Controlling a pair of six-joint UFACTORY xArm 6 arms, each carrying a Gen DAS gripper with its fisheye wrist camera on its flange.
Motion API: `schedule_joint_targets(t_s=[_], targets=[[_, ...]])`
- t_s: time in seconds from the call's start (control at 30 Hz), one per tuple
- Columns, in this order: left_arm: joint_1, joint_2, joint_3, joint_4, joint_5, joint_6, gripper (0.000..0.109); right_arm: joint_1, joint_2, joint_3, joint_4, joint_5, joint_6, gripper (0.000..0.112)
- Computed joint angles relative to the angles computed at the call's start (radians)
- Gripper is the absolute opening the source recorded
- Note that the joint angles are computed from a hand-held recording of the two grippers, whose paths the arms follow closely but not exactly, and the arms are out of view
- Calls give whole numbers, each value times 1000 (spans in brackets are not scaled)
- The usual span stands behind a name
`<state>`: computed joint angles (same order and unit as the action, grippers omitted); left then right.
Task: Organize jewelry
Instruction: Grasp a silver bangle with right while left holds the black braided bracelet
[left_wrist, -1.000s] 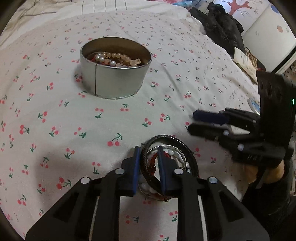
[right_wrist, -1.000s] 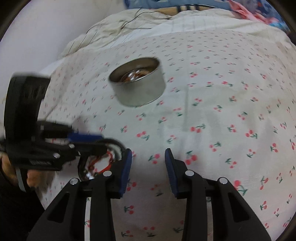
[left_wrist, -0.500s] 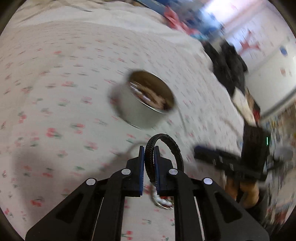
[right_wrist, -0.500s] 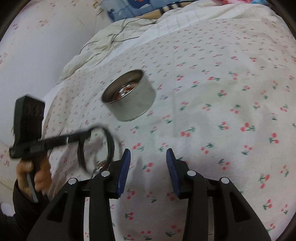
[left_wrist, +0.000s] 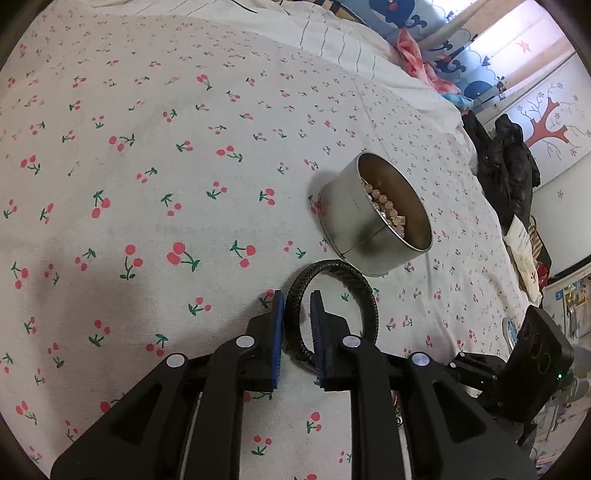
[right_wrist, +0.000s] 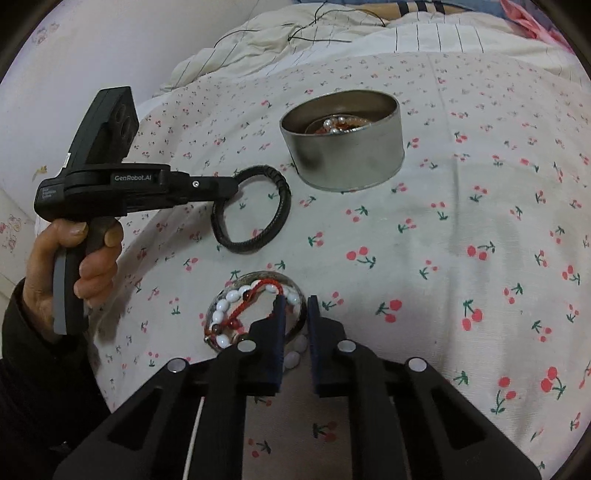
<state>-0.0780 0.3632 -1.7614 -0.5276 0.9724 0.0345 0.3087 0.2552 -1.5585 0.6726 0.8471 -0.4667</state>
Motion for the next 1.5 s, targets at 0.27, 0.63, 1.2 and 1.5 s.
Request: schedule_joint_targets(t_s=[0.27,0.63,1.2,1.5], targets=[[-9,9,-3,-6,-2,0,26,-34,-20,14,209,14,-112,8],[-13,22,-12,-23,6,-1,40,-59,-21,31,85,-190,73,8],[-74,14,-12,155,-17,38,8,-16,24,28,-437,-233,351,14],[-67,-23,15,113,-70,72,7,-23,-19,83,-279,-330,256,7]])
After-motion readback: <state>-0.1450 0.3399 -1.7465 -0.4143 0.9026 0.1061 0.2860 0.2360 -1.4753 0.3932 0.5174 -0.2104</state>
